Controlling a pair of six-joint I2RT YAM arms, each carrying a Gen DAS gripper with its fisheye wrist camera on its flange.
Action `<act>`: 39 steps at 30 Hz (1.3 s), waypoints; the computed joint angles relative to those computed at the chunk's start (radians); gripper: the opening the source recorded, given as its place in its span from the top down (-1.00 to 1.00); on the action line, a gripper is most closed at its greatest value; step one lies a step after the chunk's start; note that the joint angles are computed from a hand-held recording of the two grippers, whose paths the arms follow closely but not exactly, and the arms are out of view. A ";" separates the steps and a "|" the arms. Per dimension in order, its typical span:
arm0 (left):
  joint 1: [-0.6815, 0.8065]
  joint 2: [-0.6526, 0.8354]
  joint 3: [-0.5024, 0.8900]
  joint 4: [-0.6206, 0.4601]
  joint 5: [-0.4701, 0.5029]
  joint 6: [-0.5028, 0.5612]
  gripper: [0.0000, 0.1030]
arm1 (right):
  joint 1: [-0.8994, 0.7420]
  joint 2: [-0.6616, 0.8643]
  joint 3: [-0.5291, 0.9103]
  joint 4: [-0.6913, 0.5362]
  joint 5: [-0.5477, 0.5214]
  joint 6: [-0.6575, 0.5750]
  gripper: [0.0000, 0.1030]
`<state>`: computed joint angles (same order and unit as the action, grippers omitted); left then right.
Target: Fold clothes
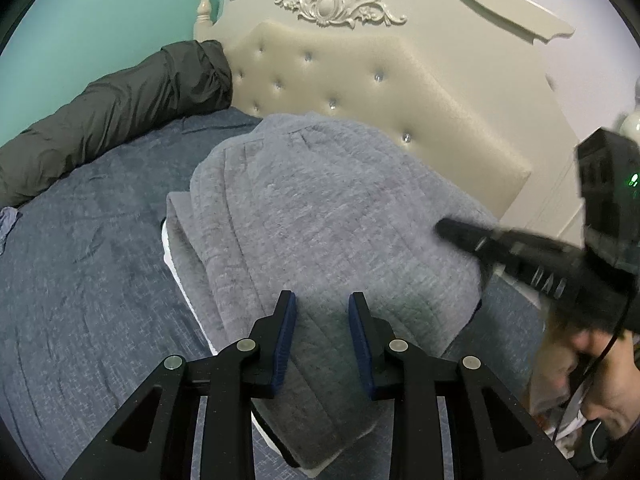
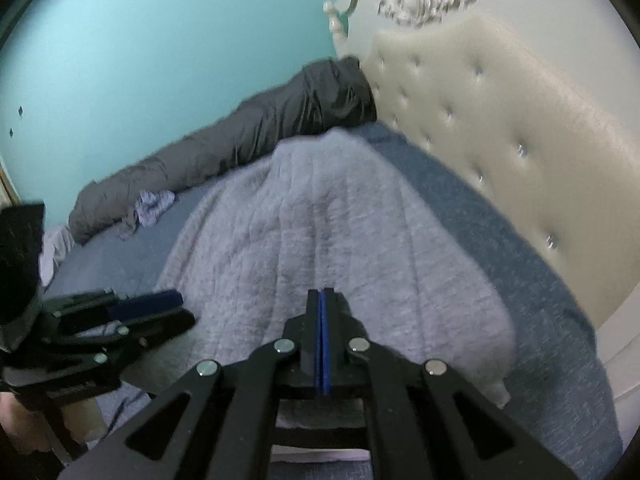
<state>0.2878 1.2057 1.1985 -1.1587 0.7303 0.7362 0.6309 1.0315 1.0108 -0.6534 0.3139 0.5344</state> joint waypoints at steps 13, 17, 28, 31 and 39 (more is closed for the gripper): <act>0.049 0.003 -0.039 0.006 0.009 0.019 0.42 | -0.022 0.008 -0.055 -0.020 0.052 0.056 1.00; 0.038 -0.001 -0.044 0.007 0.011 0.013 0.42 | -0.027 0.014 -0.086 -0.006 0.068 0.053 1.00; 0.165 0.027 0.059 -0.085 0.064 0.062 0.43 | 0.026 -0.024 0.019 -0.093 0.114 0.088 1.00; 0.219 0.044 0.097 -0.134 0.077 0.110 0.42 | 0.059 -0.033 0.036 -0.119 0.142 0.118 1.00; 0.343 0.093 0.226 -0.310 0.114 0.248 0.42 | 0.166 -0.016 0.131 -0.224 0.235 0.197 0.99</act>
<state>0.6309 1.2986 1.4250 -1.4690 0.8438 0.9840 0.7967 1.0152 1.1419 -0.8778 0.5491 0.7317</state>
